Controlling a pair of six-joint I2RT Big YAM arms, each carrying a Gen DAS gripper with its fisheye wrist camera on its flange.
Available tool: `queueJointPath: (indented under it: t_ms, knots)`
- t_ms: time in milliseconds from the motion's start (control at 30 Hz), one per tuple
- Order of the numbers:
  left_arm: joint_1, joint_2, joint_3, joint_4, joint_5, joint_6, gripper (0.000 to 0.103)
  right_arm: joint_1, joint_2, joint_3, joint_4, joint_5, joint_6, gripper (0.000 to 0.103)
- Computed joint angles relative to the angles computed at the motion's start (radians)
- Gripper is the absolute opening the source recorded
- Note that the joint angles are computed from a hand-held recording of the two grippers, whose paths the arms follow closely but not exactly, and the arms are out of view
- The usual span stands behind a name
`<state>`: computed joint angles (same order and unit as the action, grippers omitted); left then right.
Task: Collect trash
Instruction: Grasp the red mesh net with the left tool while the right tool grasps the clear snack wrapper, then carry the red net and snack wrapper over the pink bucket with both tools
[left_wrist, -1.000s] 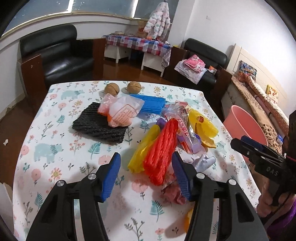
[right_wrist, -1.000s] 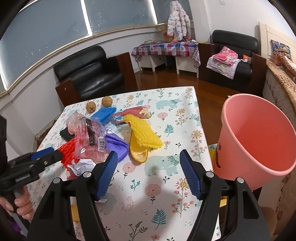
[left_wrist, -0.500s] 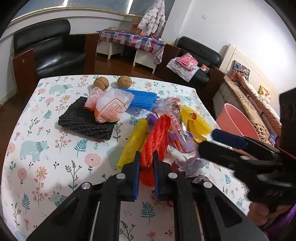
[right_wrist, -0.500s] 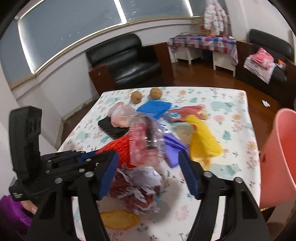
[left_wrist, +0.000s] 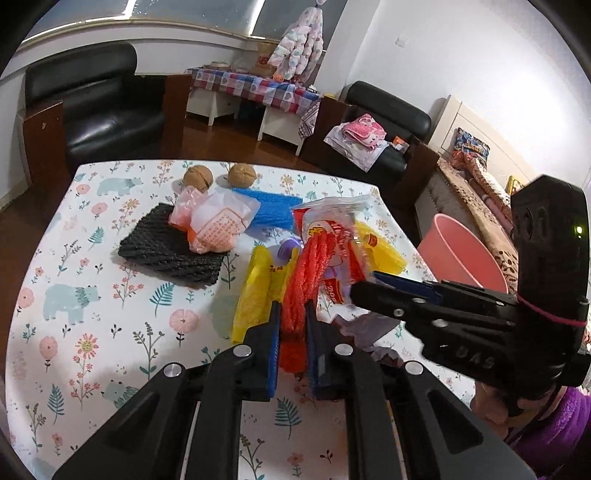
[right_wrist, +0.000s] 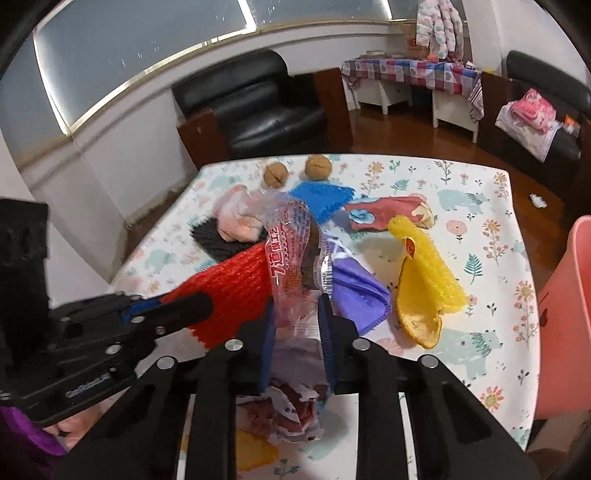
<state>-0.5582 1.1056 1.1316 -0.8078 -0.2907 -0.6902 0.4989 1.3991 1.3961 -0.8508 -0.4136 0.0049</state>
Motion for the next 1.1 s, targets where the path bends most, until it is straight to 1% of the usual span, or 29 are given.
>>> queueJointPath:
  t_ms: [67, 233, 400, 467, 600, 667, 733, 833, 900, 967, 1033, 1100]
  knots:
    - [-0.006, -0.009, 0.006, 0.002, -0.013, -0.001, 0.011, -0.014, -0.012, -0.006, 0.015, -0.026, 0.018, 0.017]
    - [-0.029, -0.021, 0.035, -0.001, -0.058, 0.008, 0.011, -0.053, -0.040, -0.011, 0.047, -0.067, 0.081, 0.016]
    - [-0.045, -0.016, 0.066, -0.006, -0.083, 0.001, 0.011, -0.095, -0.075, -0.029, 0.086, -0.072, 0.124, 0.016]
    - [-0.053, -0.018, 0.072, 0.004, -0.094, -0.009, 0.011, -0.115, -0.092, -0.042, 0.103, -0.068, 0.140, 0.016]
    - [-0.095, 0.009, 0.099, -0.007, -0.149, 0.023, 0.011, -0.149, -0.107, -0.057, 0.111, -0.075, 0.153, 0.016]
    - [-0.108, 0.029, 0.107, -0.021, -0.150, 0.029, 0.011, -0.166, -0.111, -0.063, 0.109, -0.081, 0.156, 0.016]
    - [-0.113, 0.047, 0.106, -0.035, -0.124, 0.030, 0.011, -0.176, -0.115, -0.071, 0.109, -0.080, 0.156, 0.016]
    - [-0.121, 0.070, 0.100, -0.062, -0.104, 0.028, 0.013, -0.186, -0.120, -0.089, 0.106, -0.075, 0.151, 0.016]
    - [-0.120, 0.080, 0.096, -0.079, -0.090, 0.022, 0.020, -0.191, -0.123, -0.097, 0.104, -0.071, 0.146, 0.016]
    - [-0.122, 0.086, 0.097, -0.097, -0.079, 0.008, 0.032, -0.193, -0.128, -0.105, 0.103, -0.073, 0.144, 0.016]
    - [-0.124, 0.083, 0.094, -0.092, -0.084, -0.001, 0.036, -0.195, -0.131, -0.109, 0.104, -0.077, 0.144, 0.016]
    - [-0.128, 0.083, 0.097, -0.091, -0.108, 0.002, 0.037, -0.196, -0.132, -0.111, 0.106, -0.082, 0.142, 0.016]
